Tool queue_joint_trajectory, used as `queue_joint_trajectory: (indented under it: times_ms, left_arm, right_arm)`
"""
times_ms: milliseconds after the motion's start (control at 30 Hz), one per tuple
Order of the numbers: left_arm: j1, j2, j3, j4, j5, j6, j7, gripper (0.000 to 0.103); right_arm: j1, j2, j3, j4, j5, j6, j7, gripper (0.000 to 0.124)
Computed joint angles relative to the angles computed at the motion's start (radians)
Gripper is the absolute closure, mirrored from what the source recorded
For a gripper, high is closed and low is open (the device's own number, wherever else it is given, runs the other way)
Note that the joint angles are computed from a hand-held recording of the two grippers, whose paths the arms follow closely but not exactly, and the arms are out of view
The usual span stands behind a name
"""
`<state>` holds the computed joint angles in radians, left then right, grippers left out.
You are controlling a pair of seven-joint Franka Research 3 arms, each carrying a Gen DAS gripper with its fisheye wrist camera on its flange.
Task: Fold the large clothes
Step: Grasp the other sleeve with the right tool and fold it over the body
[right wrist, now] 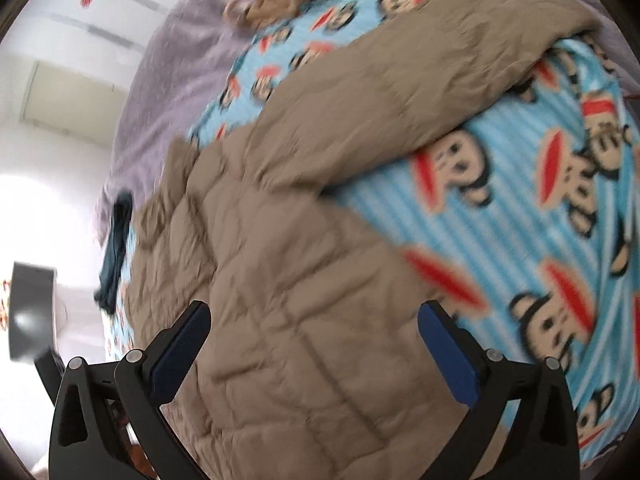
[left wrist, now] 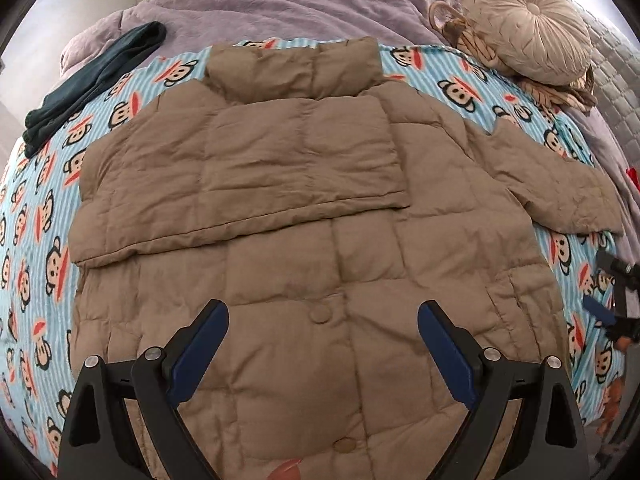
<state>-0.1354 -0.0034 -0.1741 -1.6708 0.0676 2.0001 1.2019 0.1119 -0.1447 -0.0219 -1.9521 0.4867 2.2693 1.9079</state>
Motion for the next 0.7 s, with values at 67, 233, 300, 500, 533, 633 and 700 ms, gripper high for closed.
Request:
queue_joint_trajectory:
  times_ms: [67,233,300,500,533,633,700]
  left_arm:
    - [-0.006,0.018,-0.005,0.021,0.012,-0.014,-0.022,0.007]
    - [-0.013,0.068,-0.011,0.073,0.007,-0.040,-0.036,0.007]
    - [-0.014,0.084,-0.013,0.090,-0.007,-0.038,-0.029,0.007]
    - [-0.023,0.137,-0.019,0.159,-0.017,-0.023,-0.059,0.007]
    - [-0.025,0.146,-0.020,0.172,-0.015,-0.020,-0.063,0.007]
    - [-0.033,0.173,-0.023,0.208,-0.003,-0.017,-0.067,0.007]
    - [-0.038,0.188,-0.025,0.229,0.008,-0.017,-0.068,0.007]
  right_arm:
    - [-0.017,0.010,-0.011,0.010,-0.023,-0.001,0.015,0.021]
    - [-0.078,0.075,-0.057,0.071,-0.016,-0.027,0.055,0.021]
    - [-0.103,0.102,-0.071,0.089,0.008,-0.021,0.062,0.021]
    - [-0.165,0.201,-0.089,0.147,0.089,0.044,0.060,0.021]
    - [-0.175,0.219,-0.089,0.158,0.119,0.054,0.058,0.021]
    - [-0.209,0.265,-0.081,0.171,0.272,0.116,0.022,0.021]
    - [-0.220,0.283,-0.073,0.174,0.339,0.164,0.045,0.022]
